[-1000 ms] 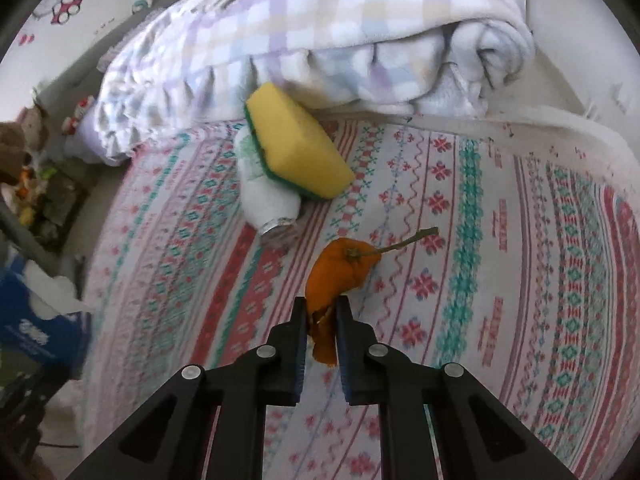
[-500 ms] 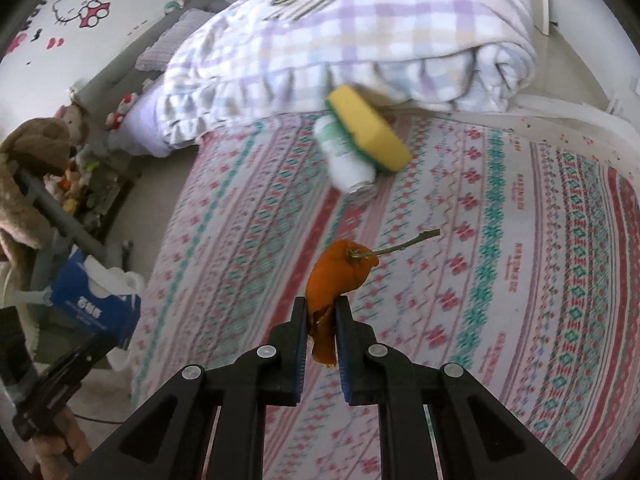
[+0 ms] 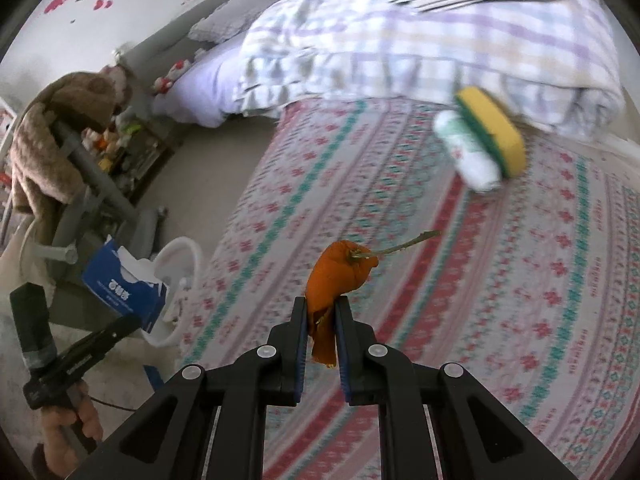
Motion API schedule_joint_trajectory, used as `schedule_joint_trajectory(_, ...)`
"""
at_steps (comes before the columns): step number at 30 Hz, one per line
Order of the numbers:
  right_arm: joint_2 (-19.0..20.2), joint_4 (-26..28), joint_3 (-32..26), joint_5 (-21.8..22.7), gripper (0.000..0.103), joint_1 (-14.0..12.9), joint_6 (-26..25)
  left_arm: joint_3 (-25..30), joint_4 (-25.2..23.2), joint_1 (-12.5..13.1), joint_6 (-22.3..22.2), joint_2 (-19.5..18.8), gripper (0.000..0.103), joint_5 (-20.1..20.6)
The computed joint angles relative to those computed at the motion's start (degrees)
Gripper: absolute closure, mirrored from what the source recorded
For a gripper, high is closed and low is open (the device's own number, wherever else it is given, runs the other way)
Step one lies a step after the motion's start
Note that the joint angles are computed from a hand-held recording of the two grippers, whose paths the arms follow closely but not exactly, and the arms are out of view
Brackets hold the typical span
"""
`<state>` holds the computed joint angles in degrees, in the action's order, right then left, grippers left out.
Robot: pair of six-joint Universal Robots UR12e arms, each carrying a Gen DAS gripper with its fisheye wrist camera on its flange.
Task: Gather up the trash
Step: 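Drop the blue box into the wastebasket with the left tool while the right tool drops the orange peel in, then move both open tools back to the bottle and sponge by the quilt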
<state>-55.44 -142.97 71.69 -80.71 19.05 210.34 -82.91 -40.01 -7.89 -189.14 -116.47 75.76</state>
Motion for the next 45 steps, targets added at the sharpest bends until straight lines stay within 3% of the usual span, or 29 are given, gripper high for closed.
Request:
schedule_joint_trajectory(8, 3.68, 2.80, -5.71, 1.58, 0.089, 1.92, -2.40, -0.89, 0.01, 1.59, -0.56, 0.38, 0.084, 2.58)
schedule_joint_trajectory(9, 4.22, 3.07, -6.59, 1.91, 0.089, 2.19, -3.02, -0.83, -0.36, 1.74, -0.70, 0.38, 0.080, 2.97)
schedule_joint_trajectory(11, 4.87, 3.41, -7.68, 2.12, 0.089, 2.65, -3.80, -0.80, -1.15, 2.12, -1.42, 0.49, 0.054, 2.86)
schedule_joint_trajectory(13, 5.99, 4.22, -9.50, 2.27, 0.089, 3.25, -4.98, -1.24, -1.23, 2.36, -2.23, 0.94, 0.038, 3.94)
schedule_joint_trajectory(20, 9.03, 6.43, -14.16, 3.20, 0.089, 4.83, -7.73, -1.34, -4.35, 2.71, -1.50, 2.00, 0.016, 10.21)
schedule_joint_trajectory(25, 11.67, 8.45, -18.63, 5.18, 0.089, 6.18, -9.13, -1.97, -4.51, 2.98, -1.50, 2.54, 0.009, 14.31)
schedule_joint_trajectory(30, 15.04, 10.33, -24.21, 6.24, 0.089, 7.50, -9.74, -2.91, -3.98, 3.58, -0.83, 3.19, 0.007, 15.41)
schedule_joint_trajectory(37, 18.82, 13.49, -30.72, 4.06, 0.086, 8.59, -9.64, -3.83, -3.65, 4.63, -1.41, 3.91, 0.007, 14.30)
schedule_joint_trajectory(38, 19.24, 14.21, -31.51, 3.72, 0.083, 8.61, -8.94, -3.84, -3.69, 4.70, -1.45, 3.93, 0.007, 14.20)
schedule_joint_trajectory(40, 19.72, 15.84, -32.66, 2.94, 0.068, 8.63, -7.66, -3.83, -3.75, 4.82, -1.49, 3.91, 0.007, 14.01)
schedule_joint_trajectory(41, 19.63, 15.87, -32.52, 2.81, 0.048, 8.56, -6.59, -3.79, -3.82, 4.85, -1.50, 3.90, 0.007, 13.89)
schedule_joint_trajectory(42, 19.15, 14.70, -31.56, 2.72, 0.036, 8.43, -5.95, -3.80, -3.88, 4.91, -1.48, 3.93, 0.007, 13.67)
schedule_joint_trajectory(45, 17.76, 11.73, -28.95, 2.30, 0.036, 8.26, -5.85, -3.85, -3.80, 4.98, -1.34, 3.99, 0.007, 13.42)
